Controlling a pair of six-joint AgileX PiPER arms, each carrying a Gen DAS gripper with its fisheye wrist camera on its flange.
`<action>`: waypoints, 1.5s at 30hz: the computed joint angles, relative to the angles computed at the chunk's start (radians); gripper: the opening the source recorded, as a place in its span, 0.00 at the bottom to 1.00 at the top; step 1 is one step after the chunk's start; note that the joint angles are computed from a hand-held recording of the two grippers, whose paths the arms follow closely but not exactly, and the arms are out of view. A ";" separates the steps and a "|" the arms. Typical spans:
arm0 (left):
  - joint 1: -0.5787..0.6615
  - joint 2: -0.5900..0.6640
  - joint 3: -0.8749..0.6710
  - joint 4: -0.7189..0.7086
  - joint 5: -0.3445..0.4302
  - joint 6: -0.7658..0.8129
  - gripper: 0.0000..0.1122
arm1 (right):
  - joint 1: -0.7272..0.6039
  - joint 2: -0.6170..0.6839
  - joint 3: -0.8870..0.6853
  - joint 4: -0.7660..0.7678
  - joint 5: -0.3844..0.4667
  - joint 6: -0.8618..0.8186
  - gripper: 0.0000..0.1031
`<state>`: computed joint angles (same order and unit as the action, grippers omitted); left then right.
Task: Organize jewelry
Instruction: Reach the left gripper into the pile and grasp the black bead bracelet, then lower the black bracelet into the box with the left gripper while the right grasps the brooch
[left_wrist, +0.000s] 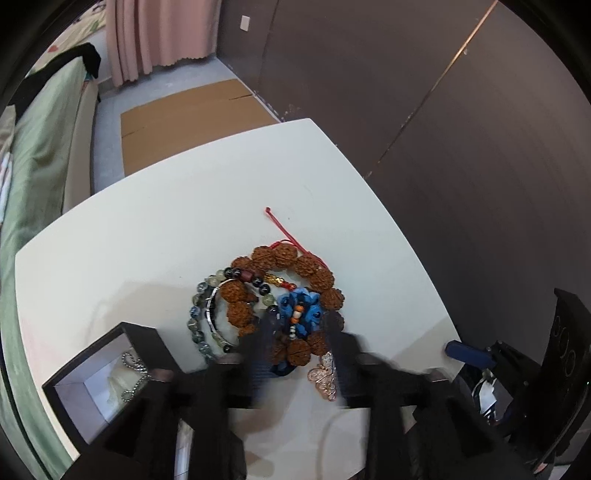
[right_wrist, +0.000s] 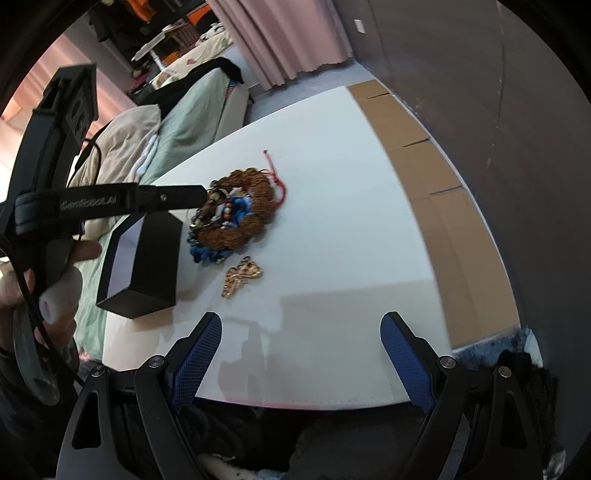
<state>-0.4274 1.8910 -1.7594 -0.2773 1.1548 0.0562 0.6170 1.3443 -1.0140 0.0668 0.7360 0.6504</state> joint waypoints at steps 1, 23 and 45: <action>-0.001 -0.001 0.002 -0.001 -0.006 -0.002 0.44 | -0.007 -0.008 0.007 0.002 0.000 -0.001 0.86; -0.008 -0.049 0.102 0.111 -0.097 -0.009 0.09 | 0.015 0.032 -0.038 -0.030 0.012 -0.041 0.86; 0.179 -0.249 0.151 -0.041 -0.085 0.101 0.09 | 0.205 0.344 -0.314 -0.343 0.140 0.131 0.80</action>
